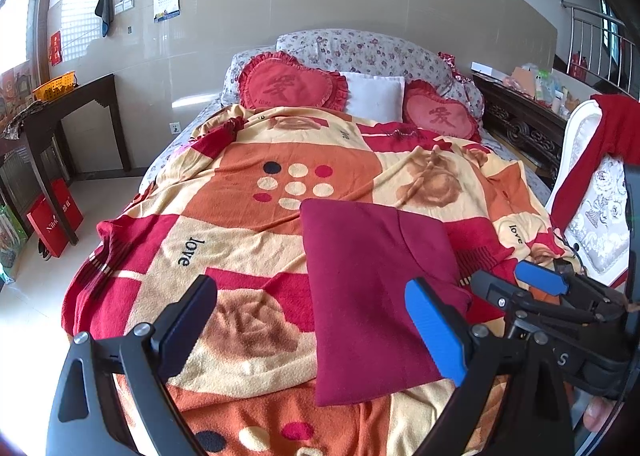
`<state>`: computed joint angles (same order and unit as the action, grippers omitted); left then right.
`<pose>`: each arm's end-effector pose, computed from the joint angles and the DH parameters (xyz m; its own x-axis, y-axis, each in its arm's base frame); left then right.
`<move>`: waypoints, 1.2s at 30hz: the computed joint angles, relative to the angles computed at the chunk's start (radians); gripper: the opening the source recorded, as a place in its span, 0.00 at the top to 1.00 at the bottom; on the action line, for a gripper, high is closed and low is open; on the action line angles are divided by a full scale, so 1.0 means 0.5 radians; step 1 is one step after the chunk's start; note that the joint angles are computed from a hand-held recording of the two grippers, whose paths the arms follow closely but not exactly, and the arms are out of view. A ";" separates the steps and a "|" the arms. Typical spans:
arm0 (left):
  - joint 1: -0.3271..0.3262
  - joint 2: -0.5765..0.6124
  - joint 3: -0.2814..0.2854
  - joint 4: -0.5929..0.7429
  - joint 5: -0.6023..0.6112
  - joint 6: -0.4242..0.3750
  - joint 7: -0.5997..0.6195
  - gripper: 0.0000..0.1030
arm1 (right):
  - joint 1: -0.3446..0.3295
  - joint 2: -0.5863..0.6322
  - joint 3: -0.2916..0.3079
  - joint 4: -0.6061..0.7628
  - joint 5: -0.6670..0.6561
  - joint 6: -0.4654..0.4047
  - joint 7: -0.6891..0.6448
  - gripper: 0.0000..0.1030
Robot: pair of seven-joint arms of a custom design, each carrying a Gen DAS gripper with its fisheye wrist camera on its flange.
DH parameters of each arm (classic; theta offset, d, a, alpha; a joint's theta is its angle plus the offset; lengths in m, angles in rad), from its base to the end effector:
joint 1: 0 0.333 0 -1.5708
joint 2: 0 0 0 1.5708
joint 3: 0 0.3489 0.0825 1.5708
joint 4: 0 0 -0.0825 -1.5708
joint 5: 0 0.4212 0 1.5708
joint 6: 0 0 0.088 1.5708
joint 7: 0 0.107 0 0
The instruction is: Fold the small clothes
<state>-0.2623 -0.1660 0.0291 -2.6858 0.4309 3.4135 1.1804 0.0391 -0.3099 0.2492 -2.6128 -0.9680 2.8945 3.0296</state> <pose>0.4426 -0.1538 0.3921 -0.3299 -0.9423 0.0569 -0.6198 0.1707 -0.7660 0.4247 0.1770 0.4035 -0.2303 -0.9673 -0.1061 -0.7072 0.2412 -0.6646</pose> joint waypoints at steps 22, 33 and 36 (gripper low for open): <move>0.034 0.109 -0.031 0.099 0.085 -0.022 -0.082 0.05 | 0.030 0.109 -0.065 0.060 -0.007 0.028 -0.015 0.54; 0.236 0.180 -0.272 0.096 -0.148 0.128 0.166 0.05 | 0.051 0.169 -0.114 0.074 0.006 0.048 -0.039 0.54; 0.210 0.191 -0.204 0.130 0.053 0.087 -0.010 0.05 | 0.052 0.174 -0.121 0.076 0.010 0.046 -0.044 0.54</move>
<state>-0.1572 -0.0706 -0.0727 -2.6207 0.4574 3.4568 1.1756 0.0651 -0.2231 0.1888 -2.5750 -0.9629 2.9175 3.0074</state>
